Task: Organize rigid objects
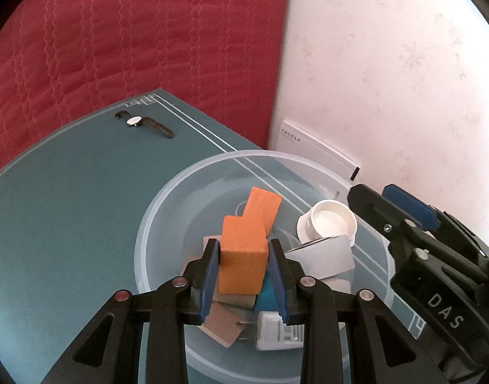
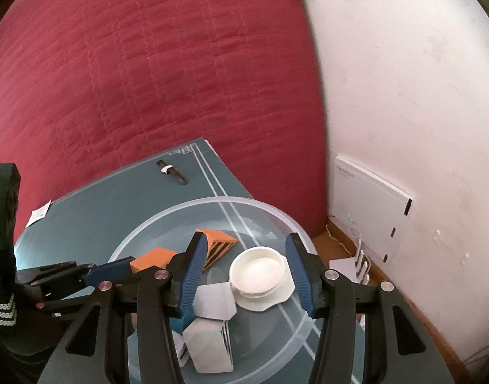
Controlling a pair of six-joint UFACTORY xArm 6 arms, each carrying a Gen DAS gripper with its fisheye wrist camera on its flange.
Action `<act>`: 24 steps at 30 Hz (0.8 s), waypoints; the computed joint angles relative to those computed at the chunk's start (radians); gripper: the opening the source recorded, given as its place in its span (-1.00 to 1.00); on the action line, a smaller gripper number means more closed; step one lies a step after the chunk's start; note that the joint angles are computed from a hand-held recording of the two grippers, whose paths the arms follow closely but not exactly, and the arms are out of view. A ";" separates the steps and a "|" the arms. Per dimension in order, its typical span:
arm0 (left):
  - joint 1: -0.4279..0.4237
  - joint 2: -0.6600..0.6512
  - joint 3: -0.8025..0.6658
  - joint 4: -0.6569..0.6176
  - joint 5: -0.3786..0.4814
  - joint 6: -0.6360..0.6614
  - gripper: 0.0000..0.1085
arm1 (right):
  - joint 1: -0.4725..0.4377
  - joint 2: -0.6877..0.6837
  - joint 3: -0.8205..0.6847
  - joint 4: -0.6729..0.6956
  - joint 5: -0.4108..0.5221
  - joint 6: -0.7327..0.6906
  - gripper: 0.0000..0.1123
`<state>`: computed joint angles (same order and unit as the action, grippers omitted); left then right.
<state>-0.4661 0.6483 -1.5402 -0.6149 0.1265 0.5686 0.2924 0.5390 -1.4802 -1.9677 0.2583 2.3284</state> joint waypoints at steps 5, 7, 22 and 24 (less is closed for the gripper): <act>0.014 0.014 -0.010 0.057 -0.003 -0.069 0.07 | -0.003 -0.004 0.008 0.011 0.006 0.003 0.01; 0.019 0.007 0.004 0.060 -0.021 -0.079 0.18 | -0.002 -0.005 0.011 0.014 0.008 0.003 0.02; 0.068 -0.046 0.093 0.202 -0.089 -0.250 0.67 | -0.003 -0.022 0.034 -0.005 0.012 0.016 0.27; 0.073 -0.054 0.107 0.224 -0.094 -0.280 0.73 | -0.003 -0.030 0.042 -0.018 0.010 0.030 0.35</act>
<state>-0.3930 0.5939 -1.4335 -0.3910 0.0324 0.2883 0.2891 0.5095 -1.4377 -1.9859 0.2687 2.3584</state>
